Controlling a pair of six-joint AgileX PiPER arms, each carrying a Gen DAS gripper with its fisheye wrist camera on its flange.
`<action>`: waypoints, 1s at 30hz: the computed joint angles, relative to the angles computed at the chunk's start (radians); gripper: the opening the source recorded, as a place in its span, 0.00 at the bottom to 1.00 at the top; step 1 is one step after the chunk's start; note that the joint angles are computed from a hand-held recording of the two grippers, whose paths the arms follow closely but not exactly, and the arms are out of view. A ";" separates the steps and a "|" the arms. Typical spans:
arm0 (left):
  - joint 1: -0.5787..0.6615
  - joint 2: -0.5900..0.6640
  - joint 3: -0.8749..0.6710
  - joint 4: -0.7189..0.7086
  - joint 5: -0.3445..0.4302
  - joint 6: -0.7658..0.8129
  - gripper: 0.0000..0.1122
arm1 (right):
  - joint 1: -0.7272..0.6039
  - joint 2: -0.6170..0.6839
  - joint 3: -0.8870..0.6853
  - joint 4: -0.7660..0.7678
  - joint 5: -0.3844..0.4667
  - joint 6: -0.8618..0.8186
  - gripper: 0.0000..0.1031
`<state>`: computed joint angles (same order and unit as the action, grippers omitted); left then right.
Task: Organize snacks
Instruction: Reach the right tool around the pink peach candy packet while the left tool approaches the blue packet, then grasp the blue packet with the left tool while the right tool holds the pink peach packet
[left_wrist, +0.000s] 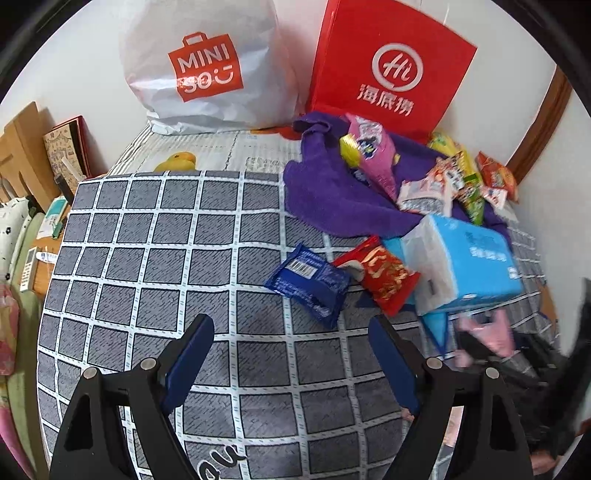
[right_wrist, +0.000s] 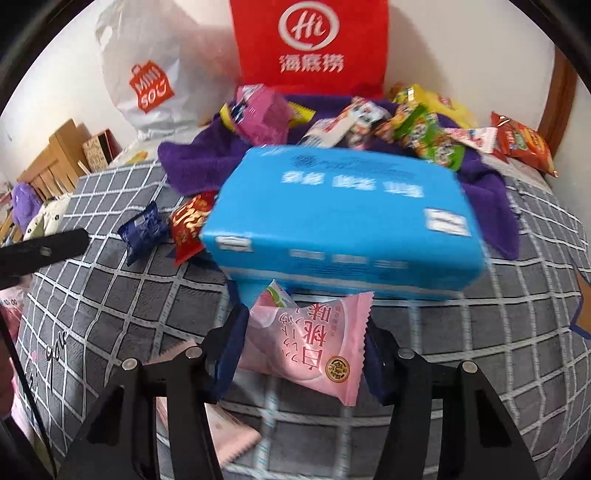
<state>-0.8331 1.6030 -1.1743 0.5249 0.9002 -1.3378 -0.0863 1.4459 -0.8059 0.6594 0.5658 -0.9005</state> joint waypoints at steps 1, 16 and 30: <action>0.004 0.011 -0.006 -0.004 0.003 0.006 0.75 | -0.033 -0.009 0.010 0.024 0.008 -0.048 0.55; 0.060 0.177 -0.092 -0.017 -0.013 0.113 0.75 | -0.323 0.079 0.083 0.360 -0.080 -0.533 0.56; 0.058 0.240 -0.124 0.098 -0.046 0.107 0.72 | -0.320 0.097 0.066 0.359 -0.072 -0.527 0.59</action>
<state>-0.7751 1.8431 -1.2979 0.6229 0.8547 -1.2311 -0.4065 1.5425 -0.7400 1.0188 0.4938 -1.4275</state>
